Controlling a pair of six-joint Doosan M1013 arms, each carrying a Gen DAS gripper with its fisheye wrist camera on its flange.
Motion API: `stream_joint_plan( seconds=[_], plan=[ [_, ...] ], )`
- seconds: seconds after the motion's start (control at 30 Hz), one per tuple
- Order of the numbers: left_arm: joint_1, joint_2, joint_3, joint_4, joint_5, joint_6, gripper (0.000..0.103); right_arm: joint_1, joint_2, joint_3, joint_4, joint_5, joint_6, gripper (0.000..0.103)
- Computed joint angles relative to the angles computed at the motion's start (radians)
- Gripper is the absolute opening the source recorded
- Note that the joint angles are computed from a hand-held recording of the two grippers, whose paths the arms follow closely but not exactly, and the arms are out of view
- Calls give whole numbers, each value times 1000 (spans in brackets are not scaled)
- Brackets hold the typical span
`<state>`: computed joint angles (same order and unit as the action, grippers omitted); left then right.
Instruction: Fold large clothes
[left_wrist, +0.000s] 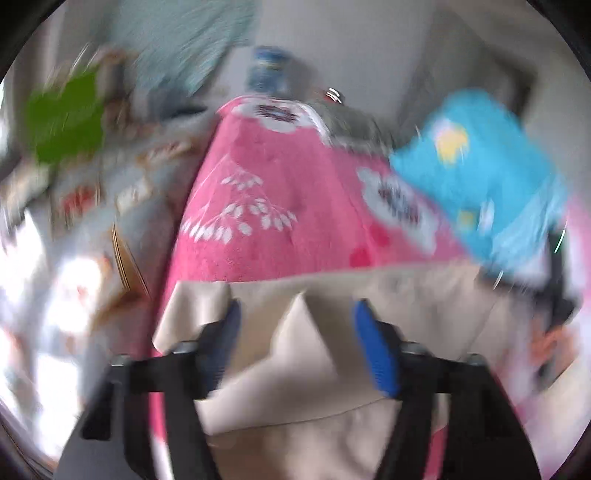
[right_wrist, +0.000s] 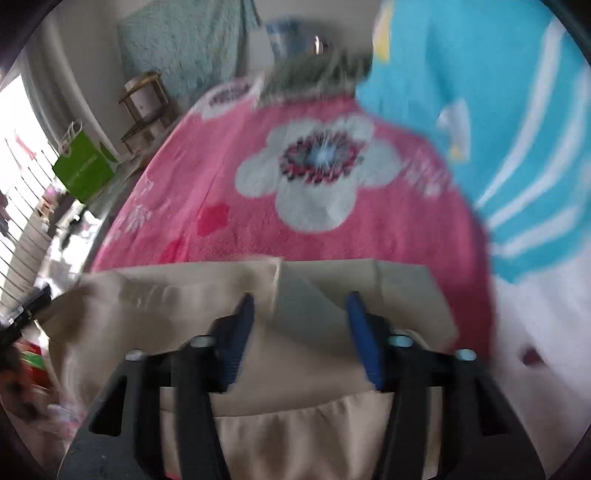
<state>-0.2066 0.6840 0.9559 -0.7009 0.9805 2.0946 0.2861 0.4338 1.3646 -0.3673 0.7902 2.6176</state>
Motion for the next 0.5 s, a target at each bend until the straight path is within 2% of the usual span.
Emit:
stream_joint_plan(
  seconds=[0.03,0.07,0.1,0.13,0.2,0.23,0.3,0.33,0.37,0.4,0.43,0.47,0.5],
  plan=[
    [27,6,3,-112,12,-26,69,-1,-30,37,-28,-58,44,55],
    [42,1,22,-171,2,-18,70,8,-50,65,-108,-92,124,69],
    [47,-12,44,-178,-24,2,70,25,-59,89,-239,-98,219,74],
    [44,-35,78,-133,-77,63,70,40,-61,94,-319,-69,260,78],
    [29,-62,122,-48,-148,179,70,49,-44,75,-358,-7,236,78],
    [23,-62,122,-13,-146,195,70,49,-32,63,-344,15,201,78],
    [20,-37,95,8,-93,172,70,39,-14,48,-279,22,166,78],
    [20,-26,84,5,-84,156,70,29,-9,46,-208,0,131,78],
    [12,-18,79,19,-101,133,70,20,-6,60,-146,-66,101,78],
    [8,-18,82,20,-121,132,70,19,-5,64,-137,-85,93,76],
    [1,-15,82,28,-152,128,66,28,2,62,-176,-85,98,59],
    [-4,-10,73,42,-152,119,32,33,10,50,-176,-58,60,16],
    [-13,-6,59,97,-146,81,12,44,15,45,-226,-27,74,5]
  ],
)
